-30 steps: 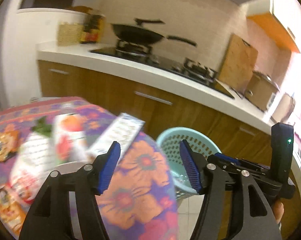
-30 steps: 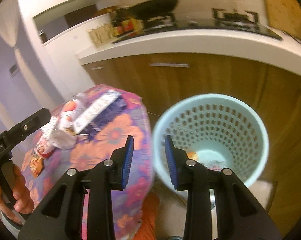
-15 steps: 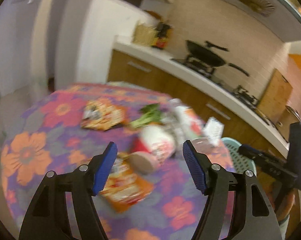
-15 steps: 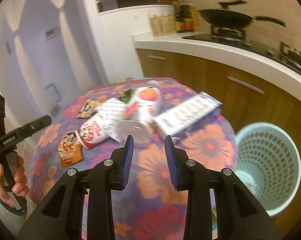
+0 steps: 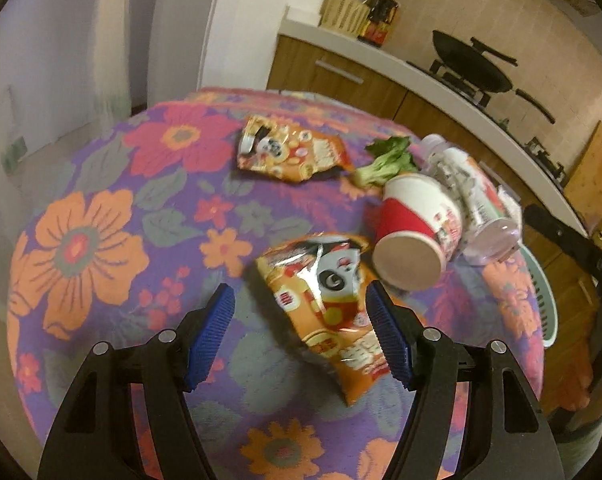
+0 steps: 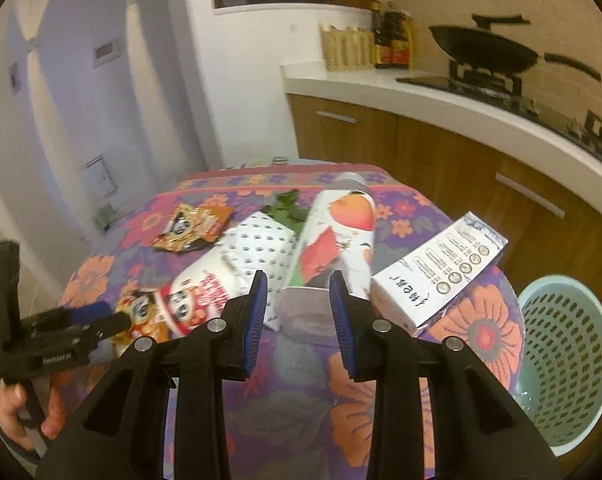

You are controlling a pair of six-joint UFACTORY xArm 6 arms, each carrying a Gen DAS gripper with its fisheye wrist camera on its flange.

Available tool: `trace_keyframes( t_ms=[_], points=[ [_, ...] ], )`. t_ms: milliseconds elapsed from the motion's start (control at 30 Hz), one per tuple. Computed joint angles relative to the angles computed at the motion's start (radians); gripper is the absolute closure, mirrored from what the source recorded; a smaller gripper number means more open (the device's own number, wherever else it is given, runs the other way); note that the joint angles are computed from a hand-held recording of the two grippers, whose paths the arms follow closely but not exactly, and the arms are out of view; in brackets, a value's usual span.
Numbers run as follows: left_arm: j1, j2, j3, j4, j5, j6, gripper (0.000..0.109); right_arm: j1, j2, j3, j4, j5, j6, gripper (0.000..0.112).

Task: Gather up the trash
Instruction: 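Move both tools back over the table toward the carton and wrapper, then grasp the orange snack wrapper with the left tool while the right tool grasps the white carton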

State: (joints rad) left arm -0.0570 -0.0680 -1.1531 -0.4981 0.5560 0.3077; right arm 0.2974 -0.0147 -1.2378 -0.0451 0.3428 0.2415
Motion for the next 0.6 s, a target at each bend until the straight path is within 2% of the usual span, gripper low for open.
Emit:
trace_keyframes(
  t_ms=[33, 67, 100, 167, 233, 300, 367, 400, 467, 533, 567, 600],
  points=[
    [0.001, 0.003, 0.001, 0.012, 0.002, -0.01, 0.042, -0.006, 0.012, -0.01, -0.019, 0.004, 0.027, 0.074],
    [0.003, 0.008, 0.0, 0.009, 0.008, -0.01, 0.042, -0.012, 0.023, -0.018, -0.076, 0.003, 0.088, 0.056],
    [0.003, 0.011, 0.001, -0.006, 0.004, -0.002, 0.042, -0.016, 0.027, -0.017, -0.114, -0.007, 0.126, 0.046],
    [0.001, 0.007, 0.009, -0.009, -0.004, 0.001, 0.043, -0.02, 0.037, -0.02, -0.169, -0.035, 0.171, 0.046],
    [-0.005, 0.004, 0.013, 0.009, -0.01, -0.008, 0.044, -0.018, 0.06, -0.055, -0.226, -0.005, 0.216, 0.046],
    [-0.013, 0.001, 0.015, 0.005, -0.008, 0.007, 0.053, -0.028, 0.068, -0.072, -0.309, 0.017, 0.295, 0.046],
    [-0.02, -0.002, 0.015, 0.007, -0.004, 0.016, 0.061, -0.056, 0.052, -0.047, -0.322, 0.005, 0.345, 0.046],
    [-0.022, -0.004, 0.015, -0.003, 0.002, 0.03, 0.067, -0.078, 0.039, -0.028, -0.323, 0.001, 0.38, 0.046],
    [-0.03, -0.007, 0.021, 0.001, -0.003, 0.033, 0.073, -0.111, 0.023, -0.002, -0.302, 0.01, 0.416, 0.046],
    [-0.041, -0.011, 0.029, 0.034, -0.018, 0.019, 0.08, -0.131, 0.032, -0.005, -0.212, 0.039, 0.359, 0.046],
    [-0.046, -0.014, 0.035, 0.034, -0.026, 0.021, 0.088, -0.138, 0.039, -0.009, -0.195, 0.05, 0.354, 0.046],
    [-0.05, -0.018, 0.041, 0.041, -0.034, 0.017, 0.089, -0.143, 0.05, -0.02, -0.187, 0.065, 0.363, 0.046]
  ],
)
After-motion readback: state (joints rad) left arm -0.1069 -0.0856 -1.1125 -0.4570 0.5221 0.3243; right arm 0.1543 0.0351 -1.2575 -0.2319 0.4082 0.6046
